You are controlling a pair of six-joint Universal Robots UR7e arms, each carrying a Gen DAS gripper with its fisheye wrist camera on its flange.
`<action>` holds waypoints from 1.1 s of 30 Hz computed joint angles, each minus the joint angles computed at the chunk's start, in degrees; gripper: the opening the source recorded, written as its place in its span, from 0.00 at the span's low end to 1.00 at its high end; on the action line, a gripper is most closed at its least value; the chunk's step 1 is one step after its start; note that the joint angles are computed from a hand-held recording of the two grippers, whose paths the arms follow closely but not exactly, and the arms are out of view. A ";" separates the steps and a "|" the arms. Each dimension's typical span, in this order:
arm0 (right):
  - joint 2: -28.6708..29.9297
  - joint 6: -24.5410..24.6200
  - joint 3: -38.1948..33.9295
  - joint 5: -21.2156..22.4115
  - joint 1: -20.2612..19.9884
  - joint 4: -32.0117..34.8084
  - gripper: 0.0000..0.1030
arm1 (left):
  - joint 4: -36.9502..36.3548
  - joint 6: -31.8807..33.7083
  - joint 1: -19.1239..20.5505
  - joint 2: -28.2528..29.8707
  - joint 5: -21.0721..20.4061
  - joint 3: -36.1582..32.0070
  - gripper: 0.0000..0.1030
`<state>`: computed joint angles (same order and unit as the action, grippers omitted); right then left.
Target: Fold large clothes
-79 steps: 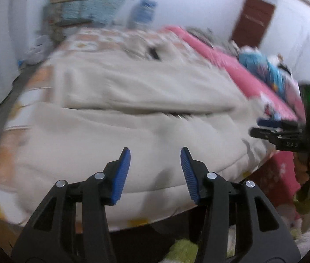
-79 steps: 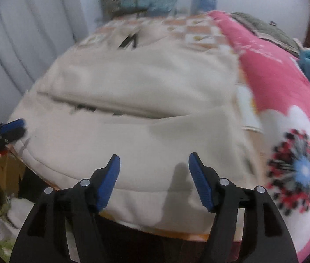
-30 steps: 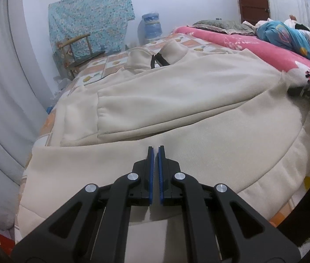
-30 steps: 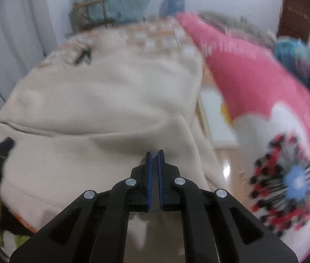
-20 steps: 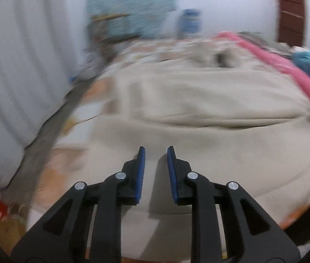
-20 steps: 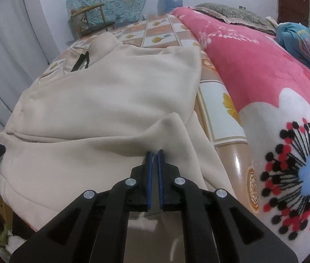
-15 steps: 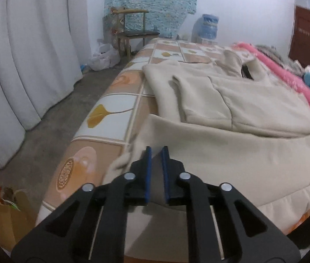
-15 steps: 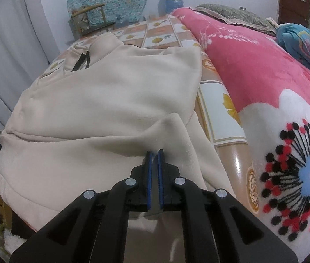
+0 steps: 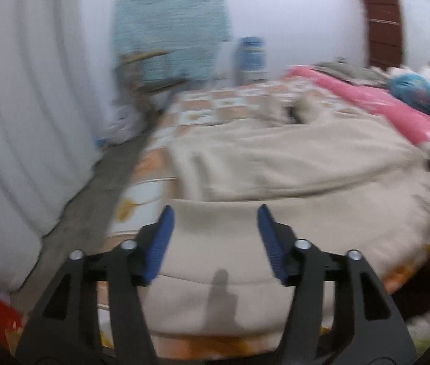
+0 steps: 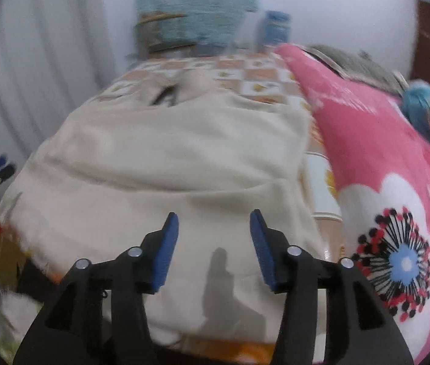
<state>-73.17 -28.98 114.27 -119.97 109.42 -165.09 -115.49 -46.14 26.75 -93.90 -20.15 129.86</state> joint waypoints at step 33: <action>4.71 -3.80 4.70 1.07 2.78 -5.58 0.69 | 1.77 -6.60 4.80 4.28 -9.07 -1.44 0.73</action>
<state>-68.46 -32.78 118.97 -118.90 112.20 -170.67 -113.72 -52.74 31.55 -89.61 -29.22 128.43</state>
